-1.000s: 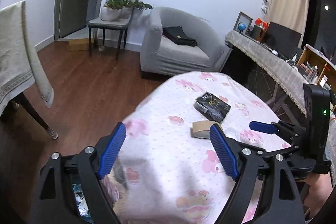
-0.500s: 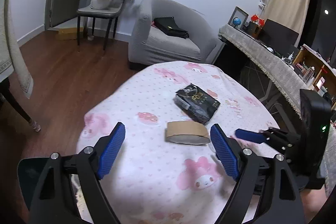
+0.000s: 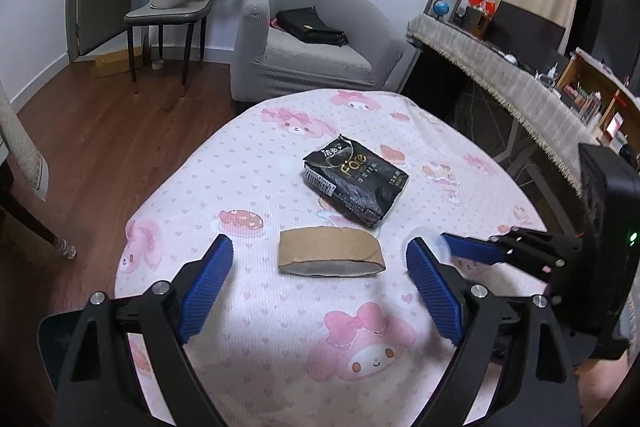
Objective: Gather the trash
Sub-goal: 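Close the left gripper on the plain brown tape roll while the right grips the clear lid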
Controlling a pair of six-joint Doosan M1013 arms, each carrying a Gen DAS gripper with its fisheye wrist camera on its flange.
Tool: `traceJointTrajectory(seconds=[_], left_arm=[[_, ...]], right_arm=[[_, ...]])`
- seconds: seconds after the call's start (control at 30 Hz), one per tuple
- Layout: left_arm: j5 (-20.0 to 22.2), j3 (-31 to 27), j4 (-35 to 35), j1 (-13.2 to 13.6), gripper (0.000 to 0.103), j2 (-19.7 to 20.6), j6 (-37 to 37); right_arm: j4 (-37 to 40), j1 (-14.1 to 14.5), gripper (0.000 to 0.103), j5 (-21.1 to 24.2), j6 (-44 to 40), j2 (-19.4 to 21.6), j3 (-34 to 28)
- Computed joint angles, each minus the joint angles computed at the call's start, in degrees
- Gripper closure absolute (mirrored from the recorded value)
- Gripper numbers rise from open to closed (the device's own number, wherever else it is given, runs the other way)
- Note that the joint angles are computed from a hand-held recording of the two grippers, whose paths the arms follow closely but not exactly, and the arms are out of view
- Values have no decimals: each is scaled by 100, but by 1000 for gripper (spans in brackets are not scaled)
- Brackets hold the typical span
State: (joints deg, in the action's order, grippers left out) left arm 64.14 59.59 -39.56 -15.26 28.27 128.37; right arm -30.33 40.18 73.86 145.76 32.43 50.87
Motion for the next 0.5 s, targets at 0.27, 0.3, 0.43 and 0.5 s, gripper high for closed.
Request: traceJointTrajectory(seconds=[0.27,0.3,0.43,0.5], left_arm=[[-253,40,734,-178,13,-34,238],[-254,41,754,-190,13,-32,269],[-289,96,795,-241,13,-63,403],[-354,117,907,-282,13,-73,412]], right_arm=[[-203,-22,64,-56,543,-313,434],[-216,-23,64,-62,573,-328,455],[-281,-25,64,-94,711,-407,548],[-302,-23,64,-102,741,-415,552]])
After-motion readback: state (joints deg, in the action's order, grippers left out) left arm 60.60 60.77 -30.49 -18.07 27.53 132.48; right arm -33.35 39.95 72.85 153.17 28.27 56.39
